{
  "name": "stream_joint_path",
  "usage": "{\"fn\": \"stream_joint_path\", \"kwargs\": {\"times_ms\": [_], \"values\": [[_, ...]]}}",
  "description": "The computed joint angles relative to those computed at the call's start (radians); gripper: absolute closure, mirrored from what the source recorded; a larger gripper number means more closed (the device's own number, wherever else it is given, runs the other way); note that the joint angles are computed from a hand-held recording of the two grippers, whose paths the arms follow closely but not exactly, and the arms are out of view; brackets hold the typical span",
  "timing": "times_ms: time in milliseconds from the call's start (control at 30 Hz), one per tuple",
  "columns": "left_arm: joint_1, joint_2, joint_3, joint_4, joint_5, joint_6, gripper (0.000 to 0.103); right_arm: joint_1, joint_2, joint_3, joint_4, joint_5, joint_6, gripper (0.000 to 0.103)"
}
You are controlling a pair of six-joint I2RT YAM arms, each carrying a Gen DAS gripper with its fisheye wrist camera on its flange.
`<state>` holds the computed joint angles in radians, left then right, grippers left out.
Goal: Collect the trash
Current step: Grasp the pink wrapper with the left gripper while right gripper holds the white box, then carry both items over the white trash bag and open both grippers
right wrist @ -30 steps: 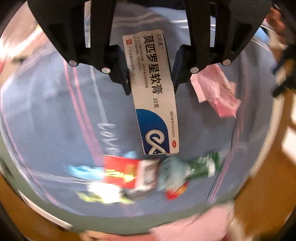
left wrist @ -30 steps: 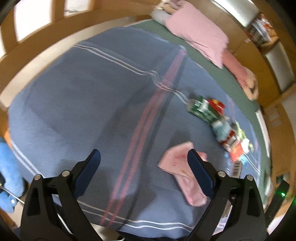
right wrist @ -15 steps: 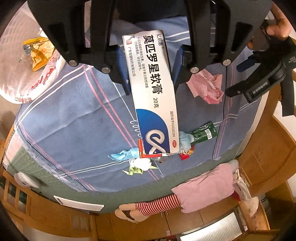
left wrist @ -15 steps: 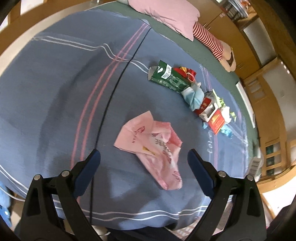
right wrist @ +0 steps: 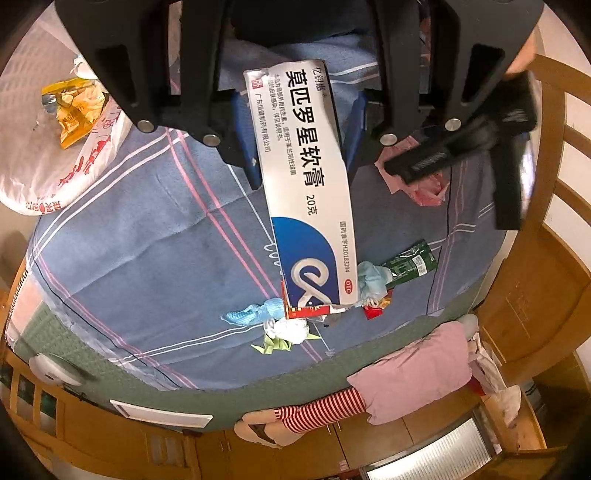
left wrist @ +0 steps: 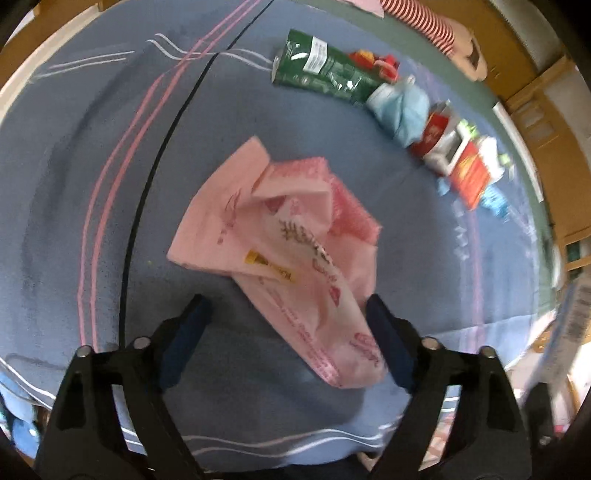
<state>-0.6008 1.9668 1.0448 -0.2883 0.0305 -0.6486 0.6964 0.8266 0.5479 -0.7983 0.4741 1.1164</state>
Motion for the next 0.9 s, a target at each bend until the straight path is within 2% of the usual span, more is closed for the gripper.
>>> {"fn": "stream_joint_path", "kwargs": {"times_ms": [67,100,233,367,600,800,900], "values": [[-0.011,-0.012,-0.011,0.010,-0.027,0.023,0.045,0.005,0.006,0.002,0.001,0.002,0.000,0.060],[-0.008,-0.021,-0.019,0.020,-0.012,0.035,0.051,0.004,0.009,0.004,0.001,0.002,-0.002,0.060],[0.015,-0.060,-0.058,0.045,0.013,0.023,0.064,0.007,0.022,0.008,0.004,0.002,-0.001,0.060],[0.040,-0.121,-0.096,0.061,0.025,0.017,0.067,0.009,0.034,0.012,0.006,0.005,-0.003,0.060],[0.066,-0.322,-0.223,0.117,0.011,0.045,0.067,0.016,0.058,0.019,0.013,0.005,-0.007,0.060],[0.050,-0.415,-0.264,0.123,-0.067,0.062,0.067,0.013,0.066,0.022,0.016,-0.003,-0.013,0.060],[0.056,-0.437,-0.271,0.130,-0.077,0.086,0.068,-0.023,0.029,0.005,0.045,-0.043,-0.063,0.060]]}}
